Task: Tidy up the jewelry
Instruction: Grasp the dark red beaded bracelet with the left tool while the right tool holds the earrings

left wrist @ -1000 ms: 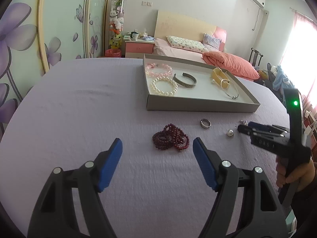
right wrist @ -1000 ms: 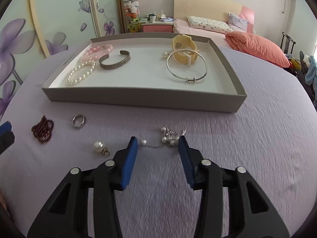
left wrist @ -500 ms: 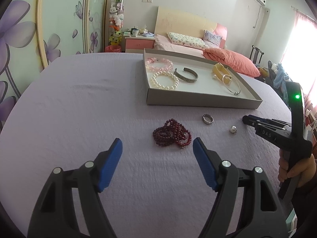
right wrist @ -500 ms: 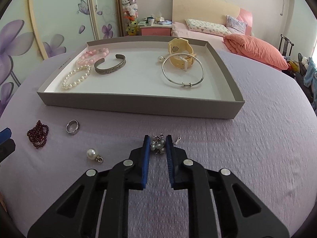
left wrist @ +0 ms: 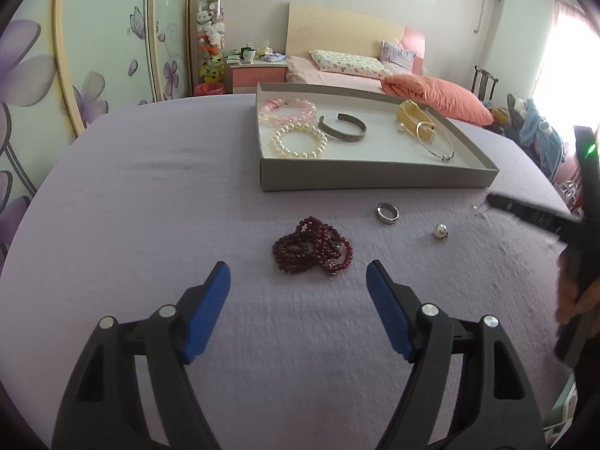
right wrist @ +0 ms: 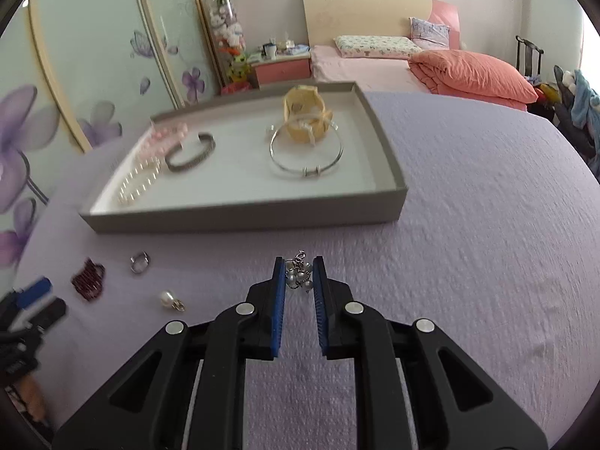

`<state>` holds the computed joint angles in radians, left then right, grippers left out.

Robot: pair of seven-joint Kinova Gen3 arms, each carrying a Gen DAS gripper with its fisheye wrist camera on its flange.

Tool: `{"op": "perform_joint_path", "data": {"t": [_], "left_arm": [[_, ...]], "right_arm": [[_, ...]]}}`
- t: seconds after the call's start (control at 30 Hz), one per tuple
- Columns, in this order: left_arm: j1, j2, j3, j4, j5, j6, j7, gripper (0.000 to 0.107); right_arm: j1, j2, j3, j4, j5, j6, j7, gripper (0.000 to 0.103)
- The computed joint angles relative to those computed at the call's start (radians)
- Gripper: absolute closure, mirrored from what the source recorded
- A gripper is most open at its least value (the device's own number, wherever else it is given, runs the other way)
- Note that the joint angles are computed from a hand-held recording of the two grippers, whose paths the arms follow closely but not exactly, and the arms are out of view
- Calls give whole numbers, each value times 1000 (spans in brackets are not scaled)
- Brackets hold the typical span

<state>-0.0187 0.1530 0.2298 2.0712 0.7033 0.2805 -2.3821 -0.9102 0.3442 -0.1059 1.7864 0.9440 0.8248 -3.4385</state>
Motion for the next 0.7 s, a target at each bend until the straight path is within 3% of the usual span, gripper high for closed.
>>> {"op": "perform_joint_path", "data": {"t": [0.3,0.7], "left_arm": [[83,32,-41,-35,-187,-4,199,32],[197,102,-109,-120,-484,24,517,32]], "right_arm": [[-13,-83,-37,28,148,59,-106,88],[18,-80,-70,42,171,50,-114,88]]}}
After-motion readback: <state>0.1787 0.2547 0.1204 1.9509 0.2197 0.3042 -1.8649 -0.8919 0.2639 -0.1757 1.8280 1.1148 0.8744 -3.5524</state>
